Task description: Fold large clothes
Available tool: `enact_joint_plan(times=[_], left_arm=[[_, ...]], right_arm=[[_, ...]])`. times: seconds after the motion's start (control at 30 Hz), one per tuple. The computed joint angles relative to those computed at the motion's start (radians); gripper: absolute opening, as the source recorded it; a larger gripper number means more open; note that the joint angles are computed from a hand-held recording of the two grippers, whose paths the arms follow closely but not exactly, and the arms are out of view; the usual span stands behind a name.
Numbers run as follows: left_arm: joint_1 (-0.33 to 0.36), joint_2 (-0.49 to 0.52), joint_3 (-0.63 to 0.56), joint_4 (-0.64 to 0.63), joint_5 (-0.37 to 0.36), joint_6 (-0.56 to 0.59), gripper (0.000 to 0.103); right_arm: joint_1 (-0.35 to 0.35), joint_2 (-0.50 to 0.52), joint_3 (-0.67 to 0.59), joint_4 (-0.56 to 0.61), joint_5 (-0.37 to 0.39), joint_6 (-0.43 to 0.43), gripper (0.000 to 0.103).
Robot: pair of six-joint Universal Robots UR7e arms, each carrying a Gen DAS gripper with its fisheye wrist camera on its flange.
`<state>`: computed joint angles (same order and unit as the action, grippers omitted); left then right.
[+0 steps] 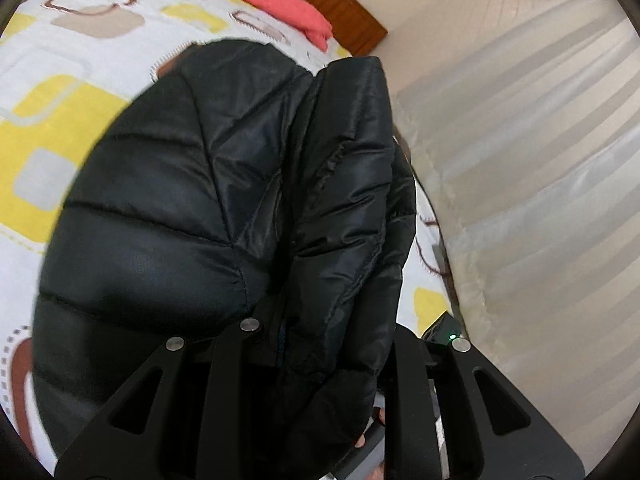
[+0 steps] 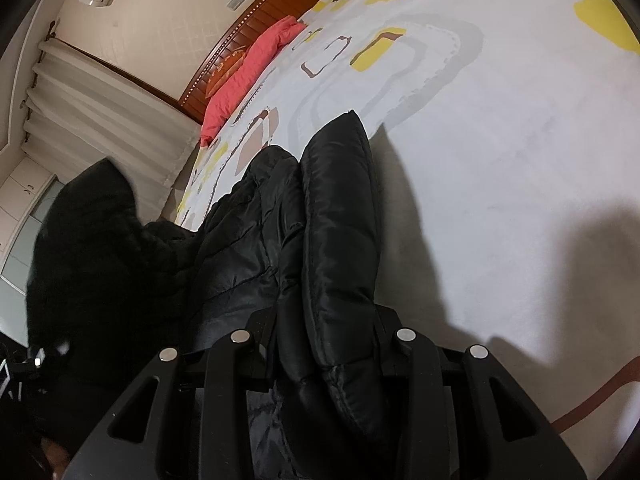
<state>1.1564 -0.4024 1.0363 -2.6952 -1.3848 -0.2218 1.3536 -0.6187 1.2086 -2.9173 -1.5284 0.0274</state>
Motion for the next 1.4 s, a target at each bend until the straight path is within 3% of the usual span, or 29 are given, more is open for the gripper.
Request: enact_joint_plan(times=[0.5, 0.87, 1.13, 1.4], left_arm=[[-0.005, 0.200, -0.254, 0.175, 0.059, 0.036, 0.020], [0.001, 0.297, -0.400, 0.221, 0.058, 0.096, 0.020], [-0.003, 0.268, -0.364, 0.214, 0.060, 0.116, 0.019], [-0.029, 0.235, -0.317, 0.199, 0.111, 0.150, 0.020]], right_arm=[[-0.027, -0.007, 0.014, 0.000, 0.057, 0.021, 0.033], [-0.022, -0.002, 0.015, -0.017, 0.040, 0.022, 0.033], [-0.017, 0.000, 0.019, -0.030, 0.025, 0.016, 0.033], [-0.016, 0.005, 0.018, -0.038, 0.027, 0.018, 0.034]])
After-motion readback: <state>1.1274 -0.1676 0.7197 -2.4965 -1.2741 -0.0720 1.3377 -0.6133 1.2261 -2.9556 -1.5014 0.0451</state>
